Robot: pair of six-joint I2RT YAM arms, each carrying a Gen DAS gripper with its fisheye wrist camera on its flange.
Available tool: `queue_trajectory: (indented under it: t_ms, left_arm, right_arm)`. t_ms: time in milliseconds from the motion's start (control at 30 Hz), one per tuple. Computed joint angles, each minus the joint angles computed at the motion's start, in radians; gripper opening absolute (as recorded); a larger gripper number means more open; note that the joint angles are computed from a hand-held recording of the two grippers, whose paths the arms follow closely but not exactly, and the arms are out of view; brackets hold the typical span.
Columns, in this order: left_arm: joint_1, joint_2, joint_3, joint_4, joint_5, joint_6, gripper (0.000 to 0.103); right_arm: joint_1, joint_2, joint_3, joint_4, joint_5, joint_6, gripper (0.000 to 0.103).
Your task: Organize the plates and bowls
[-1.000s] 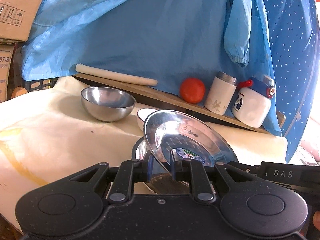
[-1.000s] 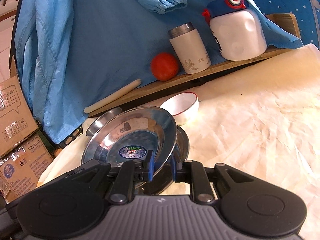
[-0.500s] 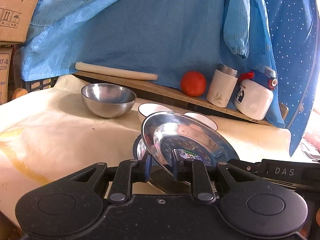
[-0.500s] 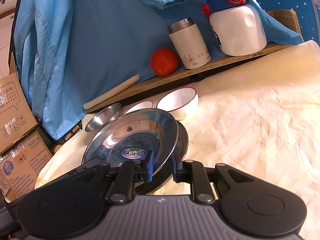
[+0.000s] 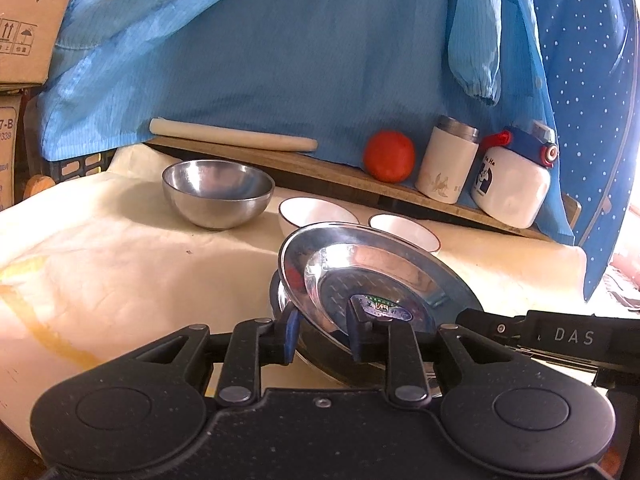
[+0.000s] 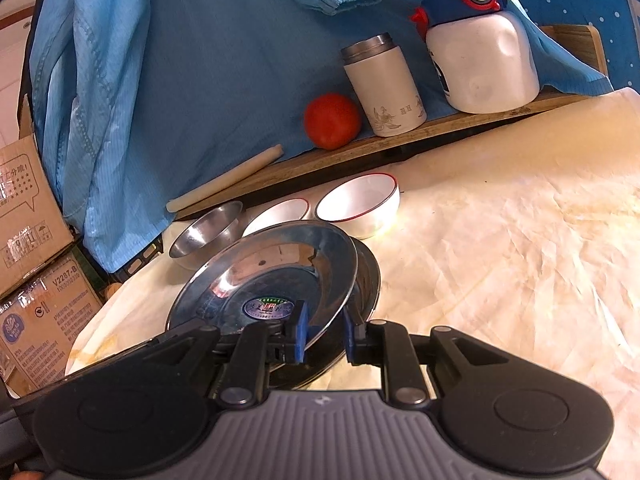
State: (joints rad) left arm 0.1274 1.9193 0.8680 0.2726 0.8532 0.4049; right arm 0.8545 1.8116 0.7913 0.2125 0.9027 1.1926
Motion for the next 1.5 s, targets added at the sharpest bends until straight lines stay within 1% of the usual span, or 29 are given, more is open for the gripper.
queue_trajectory:
  t_ms: [433, 867, 1033, 1167, 1500]
  left_arm:
    - [-0.003, 0.007, 0.018, -0.032, -0.005, 0.010, 0.030]
    - [-0.007, 0.009, 0.022, -0.037, -0.014, 0.016, 0.033]
    - [-0.010, 0.008, 0.022, -0.040, -0.017, 0.022, 0.036]
    - [-0.009, 0.017, 0.036, -0.052, -0.015, 0.018, 0.040]
    - [-0.009, 0.019, 0.037, -0.051, -0.017, 0.019, 0.041]
  right_arm:
    - [-0.003, 0.003, 0.005, -0.002, -0.002, -0.008, 0.022]
    - [-0.012, 0.005, 0.006, 0.014, -0.021, -0.026, 0.023]
    - [-0.011, 0.004, 0.007, 0.013, -0.021, -0.025, 0.023]
    - [-0.010, 0.003, 0.004, 0.021, -0.020, -0.028, 0.026]
    - [-0.004, 0.011, 0.020, -0.005, 0.001, -0.024, 0.026]
